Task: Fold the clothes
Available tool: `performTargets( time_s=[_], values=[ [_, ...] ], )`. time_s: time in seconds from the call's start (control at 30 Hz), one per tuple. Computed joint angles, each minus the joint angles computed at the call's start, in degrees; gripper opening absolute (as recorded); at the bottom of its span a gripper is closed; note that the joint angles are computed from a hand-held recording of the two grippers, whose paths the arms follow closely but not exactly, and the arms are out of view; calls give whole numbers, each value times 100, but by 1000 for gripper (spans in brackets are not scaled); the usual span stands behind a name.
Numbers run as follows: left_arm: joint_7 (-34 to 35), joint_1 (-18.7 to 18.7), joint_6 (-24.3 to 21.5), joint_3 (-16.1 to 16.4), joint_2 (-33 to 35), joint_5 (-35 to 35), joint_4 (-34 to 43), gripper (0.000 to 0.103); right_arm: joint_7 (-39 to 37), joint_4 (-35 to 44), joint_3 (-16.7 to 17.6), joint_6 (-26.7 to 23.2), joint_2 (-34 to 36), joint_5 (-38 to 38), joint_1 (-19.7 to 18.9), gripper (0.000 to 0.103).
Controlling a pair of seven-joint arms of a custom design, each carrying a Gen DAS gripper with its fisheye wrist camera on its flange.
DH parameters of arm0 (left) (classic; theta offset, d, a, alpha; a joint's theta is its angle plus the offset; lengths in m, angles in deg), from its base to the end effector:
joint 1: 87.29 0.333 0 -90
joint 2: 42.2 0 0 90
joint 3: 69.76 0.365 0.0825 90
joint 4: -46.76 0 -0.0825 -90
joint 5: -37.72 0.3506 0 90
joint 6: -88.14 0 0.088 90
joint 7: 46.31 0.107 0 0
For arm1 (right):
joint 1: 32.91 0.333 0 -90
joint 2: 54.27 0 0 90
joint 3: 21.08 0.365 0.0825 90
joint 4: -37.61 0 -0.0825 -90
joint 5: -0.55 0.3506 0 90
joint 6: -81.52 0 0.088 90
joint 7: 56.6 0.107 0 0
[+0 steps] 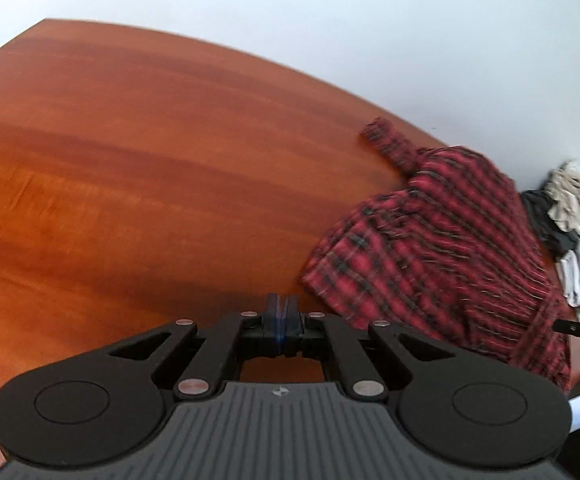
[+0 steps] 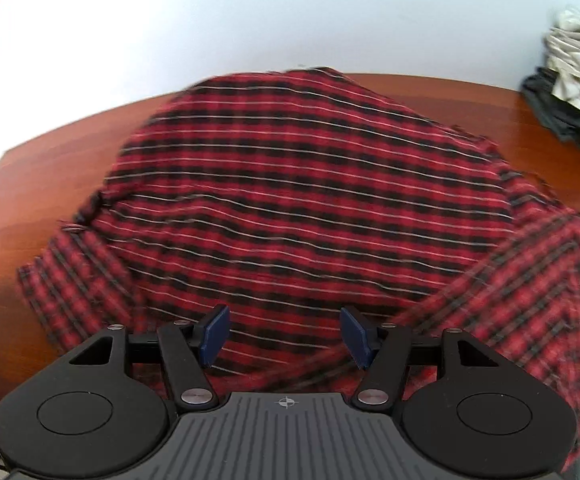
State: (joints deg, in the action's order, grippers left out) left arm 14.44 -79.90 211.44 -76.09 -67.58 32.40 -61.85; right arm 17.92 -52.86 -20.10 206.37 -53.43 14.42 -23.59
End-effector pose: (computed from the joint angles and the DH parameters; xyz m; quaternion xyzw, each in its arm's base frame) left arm 0.3944 -0.0142 0.7947 -0.8188 0.4610 -0.3038 0.1572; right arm 0.5619 0.1112 0.7317 -0.7851 0.5370 -0.1340 0.2780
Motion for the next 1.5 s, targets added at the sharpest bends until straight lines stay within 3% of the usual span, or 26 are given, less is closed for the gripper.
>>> performTargets(
  time_s=[0.07, 0.1, 0.13, 0.23, 0.47, 0.6, 0.87, 0.9, 0.97, 1.0, 1.07, 1.23, 1.37, 1.5],
  values=[
    [-6, -1, 16, -47, 91, 57, 85, 9, 38, 0, -35, -45, 12, -97, -38, 64],
    [-10, -5, 23, -68, 138, 88, 129, 14, 53, -23, -49, -58, -4, -122, -58, 64],
    [-1, -14, 39, -83, 185, 121, 168, 26, 64, -41, -61, -71, -14, -133, -76, 64],
    [384, -137, 240, -63, 417, 190, 289, 39, 113, -123, -91, -61, -65, -162, -120, 64],
    [1723, -482, 605, 0, 1356, 107, 991, 55, 399, -457, -153, 142, -324, -263, -173, 65],
    [2462, -611, 673, 3, 1997, 48, 1463, 55, 680, -722, -184, 212, -563, -450, -175, 65],
    [3163, -733, 580, -6, 2724, 164, 1977, 52, 1102, -1137, -190, 295, -956, -960, -104, 65],
    [3195, -748, 648, -6, 2771, 174, 1981, 46, 1166, -1175, -188, 317, -991, -990, -91, 65],
    [3271, -766, 815, -3, 2812, 127, 1946, 6, 1300, -1247, -180, 368, -1051, -1033, -61, 66],
    [3252, -771, 991, 2, 2769, 93, 1854, 5, 1355, -1274, -180, 385, -1076, -1048, -47, 66],
    [3071, -769, 1387, 21, 2662, 47, 1646, 5, 1434, -1310, -184, 399, -1117, -1081, -21, 66],
    [1516, -650, 1873, 68, 2236, 475, 1178, 5, 1623, -1365, -207, 442, -1160, -1253, -30, 66],
    [-92, -395, 1781, -22, 1836, 1190, 916, 4, 1744, -1330, -225, 531, -1091, -1538, -102, 66],
    [-1087, -158, 1557, -152, 1450, 1652, 678, 3, 1876, -1203, -252, 692, -900, -1899, -223, 66]
  ],
)
